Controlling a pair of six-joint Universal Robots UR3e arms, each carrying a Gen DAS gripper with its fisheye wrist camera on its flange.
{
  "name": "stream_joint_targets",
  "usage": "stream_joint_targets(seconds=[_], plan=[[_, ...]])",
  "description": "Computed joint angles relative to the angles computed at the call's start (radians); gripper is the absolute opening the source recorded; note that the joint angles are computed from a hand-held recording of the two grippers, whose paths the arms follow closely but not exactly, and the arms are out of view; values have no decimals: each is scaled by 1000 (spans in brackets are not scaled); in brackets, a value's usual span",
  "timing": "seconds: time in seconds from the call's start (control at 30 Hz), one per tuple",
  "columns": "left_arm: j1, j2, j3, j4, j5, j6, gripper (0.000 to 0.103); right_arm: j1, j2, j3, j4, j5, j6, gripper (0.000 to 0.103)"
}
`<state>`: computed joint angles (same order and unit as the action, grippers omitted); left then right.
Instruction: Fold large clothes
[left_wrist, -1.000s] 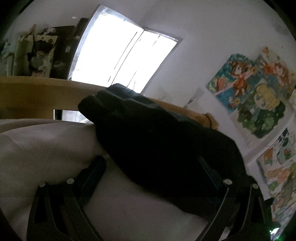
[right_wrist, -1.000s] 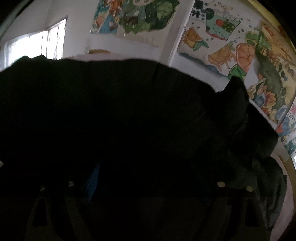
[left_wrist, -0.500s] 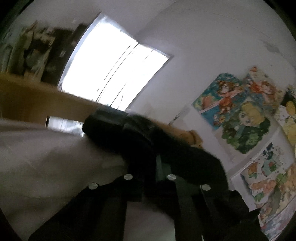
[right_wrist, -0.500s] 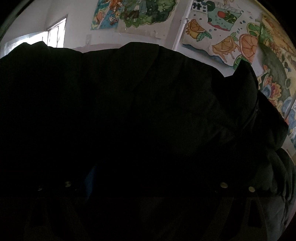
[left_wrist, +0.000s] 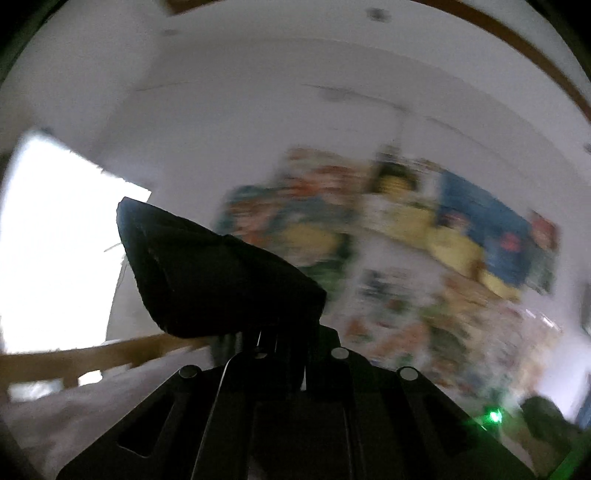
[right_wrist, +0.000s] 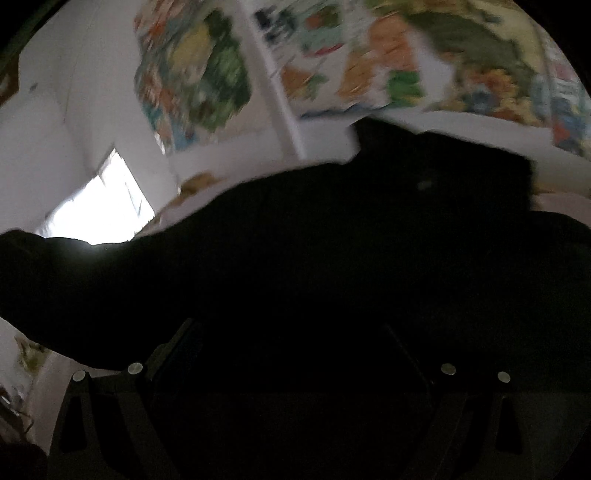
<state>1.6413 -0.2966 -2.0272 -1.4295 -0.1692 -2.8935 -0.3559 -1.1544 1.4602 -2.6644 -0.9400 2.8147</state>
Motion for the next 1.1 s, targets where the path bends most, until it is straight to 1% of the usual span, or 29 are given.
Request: stream_joint_targets(seconds=[0.03, 0.07, 0.1, 0.23, 0.37, 0.47, 0.57, 0.67, 0.77, 0.83, 0.87, 0.93, 1.03, 1.07, 1.1], plan=[[49, 25, 10, 135, -97, -126, 3, -39, -27, 23, 6, 22, -7, 96], [83, 36, 61, 187, -171, -189, 3, -78, -54, 43, 21, 43, -16, 96], [109, 52, 105, 190, -230, -214, 3, -113, -81, 68, 37, 64, -29, 96], [229, 105, 342, 135, -466, -345, 3, -265, -159, 134, 131, 155, -105, 96], [311, 136, 596, 27, -654, -399, 3, -380, -156, 100, 270, 231, -177, 96], [350, 144, 795, -44, -772, -420, 3, -462, -144, 69, 405, 291, -242, 96], [371, 145, 993, -131, -861, -412, 3, -521, -101, -1, 559, 347, -293, 96], [368, 171, 1111, -192, -914, -392, 3, -569, -58, -75, 741, 415, -360, 96], [358, 219, 1111, -158, -957, -392, 3, -603, -8, -142, 888, 466, -411, 96], [364, 213, 1199, -193, -995, -380, 3, -617, 28, -195, 994, 493, -453, 96], [365, 219, 1213, -187, -1004, -382, 3, -621, 45, -219, 1041, 504, -472, 96], [384, 204, 1300, -208, -1051, -397, 3, -624, 84, -276, 1144, 527, -509, 96], [417, 178, 1408, -257, -1137, -436, 5, -629, 153, -395, 1375, 565, -612, 96], [421, 187, 1397, -246, -1157, -446, 7, -628, 189, -463, 1496, 578, -668, 98], [422, 188, 1402, -249, -1168, -451, 7, -628, 209, -502, 1562, 581, -698, 98]])
